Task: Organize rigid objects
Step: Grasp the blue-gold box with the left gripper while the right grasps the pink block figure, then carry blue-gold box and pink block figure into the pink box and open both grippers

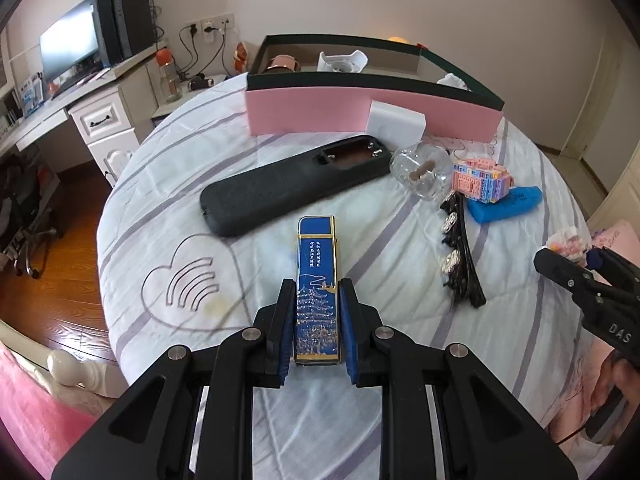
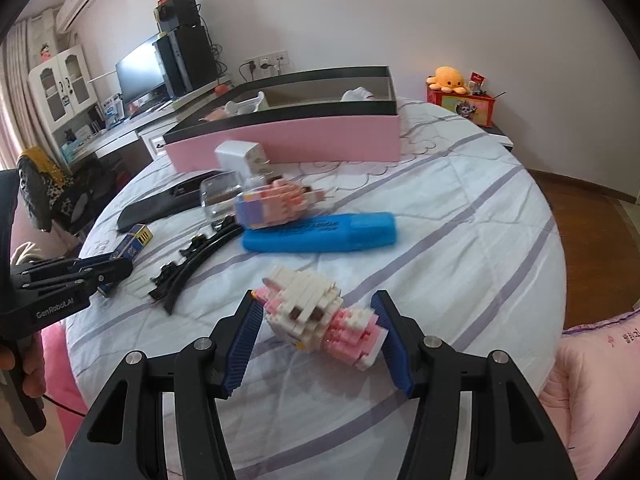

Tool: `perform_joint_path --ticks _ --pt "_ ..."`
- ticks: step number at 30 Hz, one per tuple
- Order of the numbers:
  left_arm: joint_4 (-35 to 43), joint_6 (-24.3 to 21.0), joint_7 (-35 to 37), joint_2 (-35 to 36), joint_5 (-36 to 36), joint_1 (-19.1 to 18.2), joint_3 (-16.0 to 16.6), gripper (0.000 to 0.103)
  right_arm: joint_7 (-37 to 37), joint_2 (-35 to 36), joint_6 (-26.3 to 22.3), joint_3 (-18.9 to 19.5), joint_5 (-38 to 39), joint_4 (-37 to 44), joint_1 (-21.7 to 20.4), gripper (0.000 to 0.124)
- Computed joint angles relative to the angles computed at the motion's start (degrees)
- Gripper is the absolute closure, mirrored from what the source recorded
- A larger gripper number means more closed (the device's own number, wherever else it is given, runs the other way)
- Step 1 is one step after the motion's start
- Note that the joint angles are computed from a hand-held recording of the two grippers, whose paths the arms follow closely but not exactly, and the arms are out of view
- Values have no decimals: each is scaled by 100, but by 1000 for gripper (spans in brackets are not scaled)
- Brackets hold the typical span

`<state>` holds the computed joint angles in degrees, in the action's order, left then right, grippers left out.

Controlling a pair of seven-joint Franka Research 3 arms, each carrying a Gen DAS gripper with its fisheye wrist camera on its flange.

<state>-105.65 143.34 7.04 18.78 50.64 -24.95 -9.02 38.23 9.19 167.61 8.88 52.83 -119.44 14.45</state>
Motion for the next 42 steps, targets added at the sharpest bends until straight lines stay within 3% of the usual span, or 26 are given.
perform_joint_path --ticks 3,8,10,13,15,16,22,28,42 --pt "-19 18 -67 -4 51 -7 18 80 16 -34 245 36 47 -123 38 66" --pt "67 -3 -102 89 191 -46 47 62 68 -141 453 37 99 -311 70 64" --pt "107 -21 -142 128 323 -90 77 60 243 -165 561 -8 -100 -386 129 62" --pt "104 -9 -195 151 609 -150 121 65 298 -188 654 12 -206 -457 134 62" --pt "40 63 -256 100 663 -131 118 83 368 -190 664 -6 -357 -482 147 63" --pt "1 125 -273 67 642 -98 108 83 389 -193 689 -6 -402 -494 145 69" --pt "-209 496 -374 -115 702 8 77 83 4 -237 474 77 81 -365 22 69" --pt "-236 569 -520 -282 937 20 59 83 -282 -326 405 45 354 -246 109 69" --pt "583 245 -132 -229 1391 39 39 83 -738 -76 285 90 499 628 194 69"
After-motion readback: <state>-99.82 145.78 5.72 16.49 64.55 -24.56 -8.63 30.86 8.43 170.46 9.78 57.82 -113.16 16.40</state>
